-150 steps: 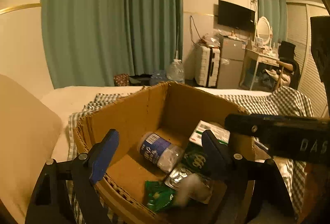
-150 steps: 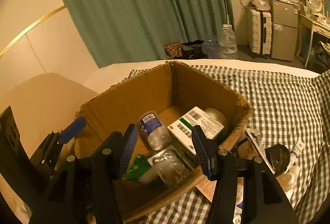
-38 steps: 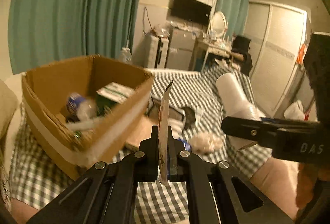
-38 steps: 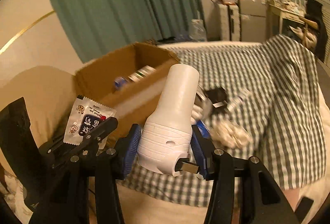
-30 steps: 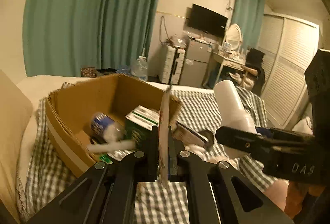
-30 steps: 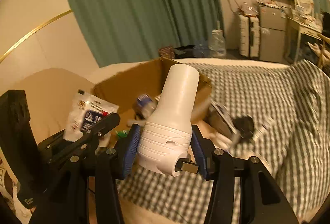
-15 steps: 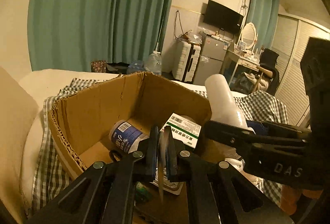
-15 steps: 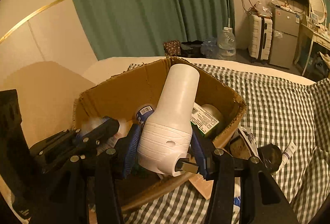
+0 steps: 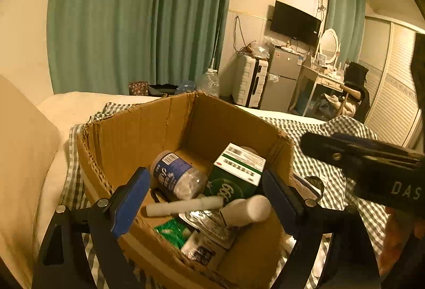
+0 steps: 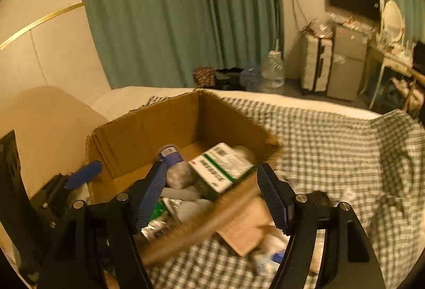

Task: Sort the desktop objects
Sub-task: 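Open both tools to drop the sachet and white device inside, then move both tools back toward the pile of items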

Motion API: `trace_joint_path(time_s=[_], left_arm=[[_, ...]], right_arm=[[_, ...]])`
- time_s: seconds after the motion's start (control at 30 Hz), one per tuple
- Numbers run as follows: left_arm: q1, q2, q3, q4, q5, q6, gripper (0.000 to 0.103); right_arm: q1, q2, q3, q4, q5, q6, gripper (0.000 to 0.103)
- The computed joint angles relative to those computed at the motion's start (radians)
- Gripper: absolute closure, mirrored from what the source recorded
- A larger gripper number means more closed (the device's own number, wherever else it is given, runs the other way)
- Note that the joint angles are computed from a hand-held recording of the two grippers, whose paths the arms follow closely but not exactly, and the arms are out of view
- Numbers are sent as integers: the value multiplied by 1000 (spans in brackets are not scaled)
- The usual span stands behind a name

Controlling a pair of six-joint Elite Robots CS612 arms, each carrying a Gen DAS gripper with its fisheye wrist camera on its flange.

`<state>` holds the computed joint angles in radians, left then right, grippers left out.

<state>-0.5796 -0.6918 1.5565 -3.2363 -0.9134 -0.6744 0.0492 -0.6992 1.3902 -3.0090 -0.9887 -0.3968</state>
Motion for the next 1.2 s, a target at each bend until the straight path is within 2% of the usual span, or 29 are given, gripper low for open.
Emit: trace_joint_path(time_s=[0.13,0.3,0.5,0.7,0.9,1.03,1.1,1.17,1.2], left_arm=[[-29,-12,10,15,18,-12,9],[-69,-9,-2,42,14,-18,0],[-100,33,-61,106,-46,-50,0],[-119,104,-144,215,-118,-55,0],[-127,179,-231,309,-179,2,0],[-121,227,-297,327,-235,35,0],[-115,251,-331,325,-278,53,7],[-114,273,-369,364,-279,71,28],[-110,280,-386,388,-297,78,33]], right_arm=[[-35,-27,47,-56,-27,11,32],[-103,-54,104,-80,-86,57,32],[-163,-52,146,-42,-155,89,32],[-181,-27,150,-14,-164,94,32],[-185,-5,132,2,-139,82,32],[-183,13,114,24,-140,78,32],[-184,24,96,58,-140,82,32],[-187,31,82,91,-123,95,32],[-189,33,76,103,-117,98,32]])
